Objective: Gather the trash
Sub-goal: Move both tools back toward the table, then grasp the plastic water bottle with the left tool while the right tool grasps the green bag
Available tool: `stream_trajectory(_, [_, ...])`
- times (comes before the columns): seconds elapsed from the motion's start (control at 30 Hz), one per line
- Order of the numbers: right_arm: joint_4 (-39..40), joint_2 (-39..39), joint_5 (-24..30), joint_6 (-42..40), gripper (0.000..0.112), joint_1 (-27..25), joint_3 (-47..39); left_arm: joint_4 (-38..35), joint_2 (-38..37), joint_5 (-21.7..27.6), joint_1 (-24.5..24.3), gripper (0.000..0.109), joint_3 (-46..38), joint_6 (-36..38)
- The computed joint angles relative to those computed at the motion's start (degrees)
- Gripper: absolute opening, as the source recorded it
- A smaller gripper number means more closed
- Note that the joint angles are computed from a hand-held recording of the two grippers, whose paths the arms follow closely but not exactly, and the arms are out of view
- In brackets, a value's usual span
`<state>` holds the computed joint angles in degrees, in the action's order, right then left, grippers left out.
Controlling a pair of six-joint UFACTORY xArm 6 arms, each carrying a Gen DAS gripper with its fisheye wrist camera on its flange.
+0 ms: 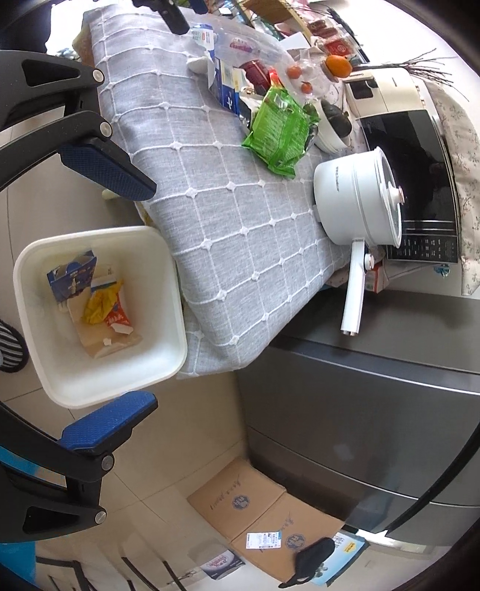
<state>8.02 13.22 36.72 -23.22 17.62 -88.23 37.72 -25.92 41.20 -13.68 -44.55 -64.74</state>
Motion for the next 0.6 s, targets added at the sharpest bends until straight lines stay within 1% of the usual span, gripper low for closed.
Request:
stream_trajectory(0.07, [1.0, 0.9, 0.9, 0.0, 0.103, 1.0, -1.3, 0.4, -2.7, -0.6, 2.8, 0.103, 1.9, -1.4])
stream_trajectory(0.1, [1.7, 1.6, 1.7, -0.3, 0.103, 1.5, -2.5, -0.6, -3.7, -1.2, 4.7, 0.103, 2.7, -0.8])
stream_trajectory(0.17, [2.3, 3.9, 3.8, -0.5, 0.103, 2.7, -5.8, -3.5, -3.7, -0.5, 7.9, 0.103, 2.5, 2.3])
stream_trajectory(0.23, [2.5, 6.7, 5.7, -0.4, 0.103, 4.2, -9.9, -6.5, -2.1, 2.0, 10.7, 0.103, 0.8, 6.6])
stream_trajectory(0.3, [3.6, 9.8, 7.2, -0.9, 0.103, 5.8, -14.1, -11.0, -0.3, 2.7, 14.2, 0.103, -0.7, 11.2])
stream_trajectory(0.4, [5.1, 16.0, 12.2, -1.9, 0.103, 8.5, -23.1, -19.8, 3.4, 1.6, 19.0, 0.103, -2.9, 18.6])
stream_trajectory(0.43, [5.9, 18.6, 14.2, -2.2, 0.103, 9.5, -27.0, -21.5, 4.5, 1.7, 20.0, 0.103, -3.4, 19.9])
stream_trajectory(0.53, [8.2, 26.5, 18.5, -3.0, 0.103, 12.0, -38.7, -22.8, 7.1, 0.5, 22.6, 0.103, -4.1, 19.6])
stream_trajectory(0.6, [8.4, 33.1, 21.6, -3.7, 0.103, 14.0, -48.6, -22.5, 7.8, -1.8, 24.1, 0.103, -2.8, 17.5])
